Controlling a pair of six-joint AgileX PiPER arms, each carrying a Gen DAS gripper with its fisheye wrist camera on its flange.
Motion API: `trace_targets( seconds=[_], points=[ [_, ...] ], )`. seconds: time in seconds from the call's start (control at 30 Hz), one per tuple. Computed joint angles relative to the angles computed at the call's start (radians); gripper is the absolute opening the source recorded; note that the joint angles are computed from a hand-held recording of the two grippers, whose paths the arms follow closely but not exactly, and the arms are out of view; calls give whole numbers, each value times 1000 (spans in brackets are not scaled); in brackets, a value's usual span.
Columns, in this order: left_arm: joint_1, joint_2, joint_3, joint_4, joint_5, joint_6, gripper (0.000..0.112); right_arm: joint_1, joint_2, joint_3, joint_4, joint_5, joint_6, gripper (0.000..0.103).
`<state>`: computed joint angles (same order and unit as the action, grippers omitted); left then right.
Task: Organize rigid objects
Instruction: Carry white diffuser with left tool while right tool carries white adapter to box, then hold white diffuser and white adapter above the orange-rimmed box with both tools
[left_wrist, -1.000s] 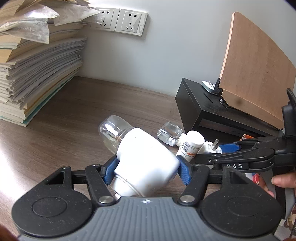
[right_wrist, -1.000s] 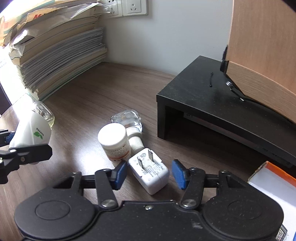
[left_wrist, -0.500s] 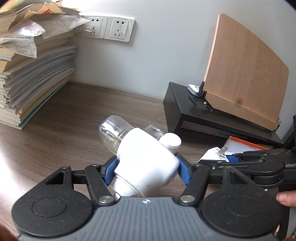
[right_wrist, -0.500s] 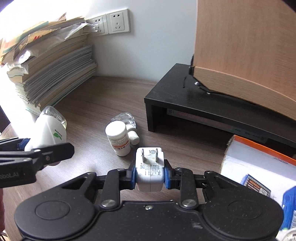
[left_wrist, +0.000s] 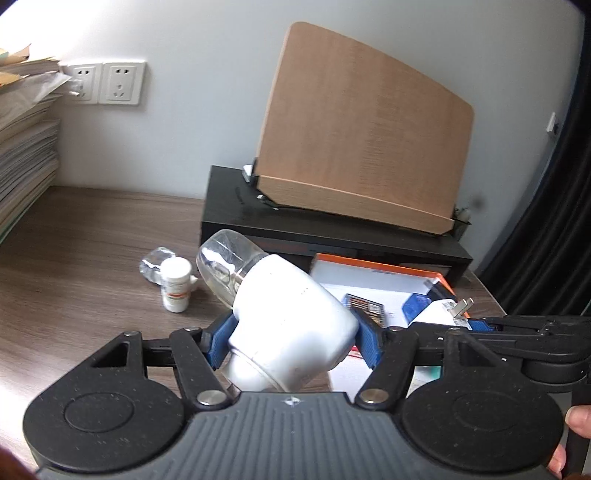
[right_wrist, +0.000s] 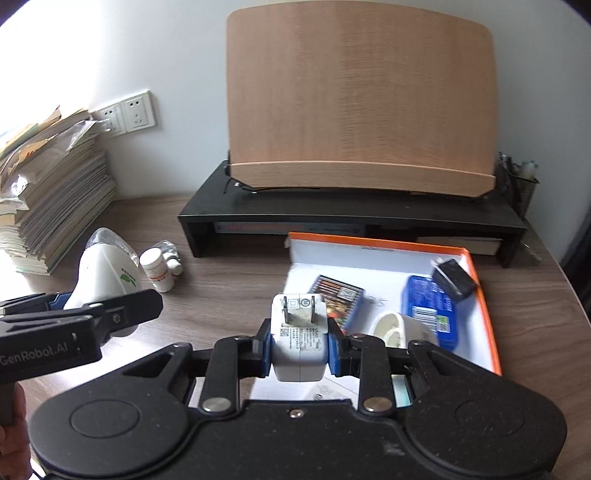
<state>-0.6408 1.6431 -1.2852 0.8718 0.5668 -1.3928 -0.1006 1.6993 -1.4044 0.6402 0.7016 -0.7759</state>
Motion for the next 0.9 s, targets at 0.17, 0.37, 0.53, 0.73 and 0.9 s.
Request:
trace_targets(
  seconds=[0.17, 0.37, 0.53, 0.73, 0.9],
  points=[
    [-73, 69, -111, -19, 19, 36, 67, -151, -67, 58, 47, 19, -50, 35],
    [-125, 141, -211, -44, 20, 85, 67, -287, -103, 89, 97, 43, -98, 35],
    [-159, 165, -232, -63, 34, 96, 67, -344, -128, 134, 126, 62, -146, 35],
    [-197, 180, -239, -90, 60, 107, 67, -372, -141, 171, 140, 87, -184, 35],
    [-213, 186, -243, -107, 74, 112, 67, -376, -144, 184, 142, 103, -199, 35]
  ],
)
